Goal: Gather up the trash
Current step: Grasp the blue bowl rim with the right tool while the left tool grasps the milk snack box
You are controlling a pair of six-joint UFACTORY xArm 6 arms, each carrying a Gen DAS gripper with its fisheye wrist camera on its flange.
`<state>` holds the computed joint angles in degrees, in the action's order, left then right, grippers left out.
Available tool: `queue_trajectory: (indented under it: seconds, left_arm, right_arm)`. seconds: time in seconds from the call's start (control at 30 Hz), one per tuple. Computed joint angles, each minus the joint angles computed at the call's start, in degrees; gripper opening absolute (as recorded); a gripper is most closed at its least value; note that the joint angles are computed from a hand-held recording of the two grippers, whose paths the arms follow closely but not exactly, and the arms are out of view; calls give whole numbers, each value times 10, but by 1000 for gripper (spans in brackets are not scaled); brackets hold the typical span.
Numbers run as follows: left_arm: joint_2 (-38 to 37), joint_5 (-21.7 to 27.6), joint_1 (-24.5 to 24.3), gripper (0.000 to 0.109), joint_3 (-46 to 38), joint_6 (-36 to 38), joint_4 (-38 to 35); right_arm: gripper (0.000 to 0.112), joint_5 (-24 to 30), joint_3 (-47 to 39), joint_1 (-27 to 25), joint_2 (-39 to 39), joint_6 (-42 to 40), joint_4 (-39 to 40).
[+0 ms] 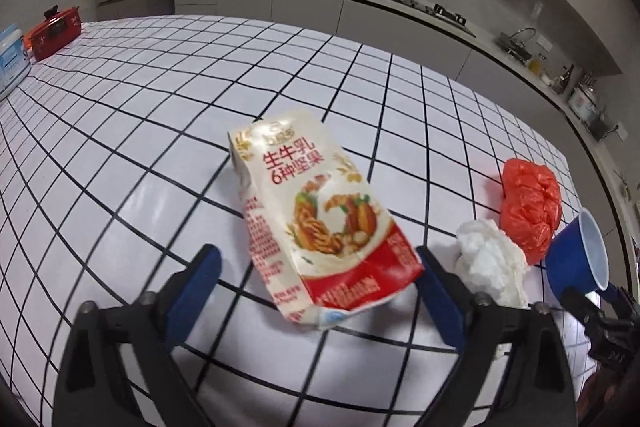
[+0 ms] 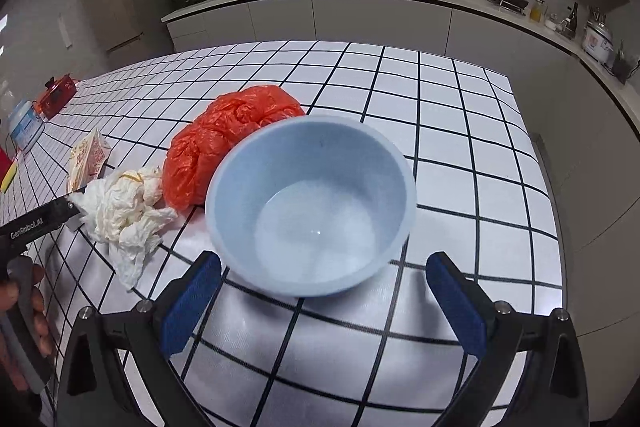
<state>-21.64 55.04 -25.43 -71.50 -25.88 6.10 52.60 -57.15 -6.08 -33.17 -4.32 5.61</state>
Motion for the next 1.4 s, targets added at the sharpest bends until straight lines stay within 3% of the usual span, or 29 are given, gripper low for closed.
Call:
queue_trajectory:
  seconds: [0.03,0.07,0.2,0.3,0.33,0.4,0.43,0.6,1.0,1.4]
  left_arm:
    - [-7,1,4,75,4,9,-3]
    - [-20,-1,9,72,15,17,-9]
    - [-37,-4,21,73,28,32,-27]
    - [-10,1,20,84,6,23,-15]
    - [-5,-2,22,84,3,24,-20]
    - [2,-11,24,82,1,29,-20]
    - [1,-15,24,74,2,32,-17]
    - [-21,-24,20,73,20,44,-17]
    - [-91,-13,-66,66,57,-7,55]
    - [-143,34,-180,65,89,-114,129]
  right_arm:
    - [103,-4,-1,0,2,-1,1]
    - [103,-10,-1,-1,3,-5,5]
    - [103,-24,-2,-4,11,-13,17]
    - [103,-28,-4,-1,18,-15,15]
    - [101,-29,-5,2,19,-13,8]
    - [82,-25,-7,4,21,-13,3]
    - [76,-20,-8,2,21,-16,11]
    - [76,-20,7,2,-2,-21,20]
    - [76,16,33,-12,-80,-45,26]
    - [76,72,70,-72,-161,-120,78]
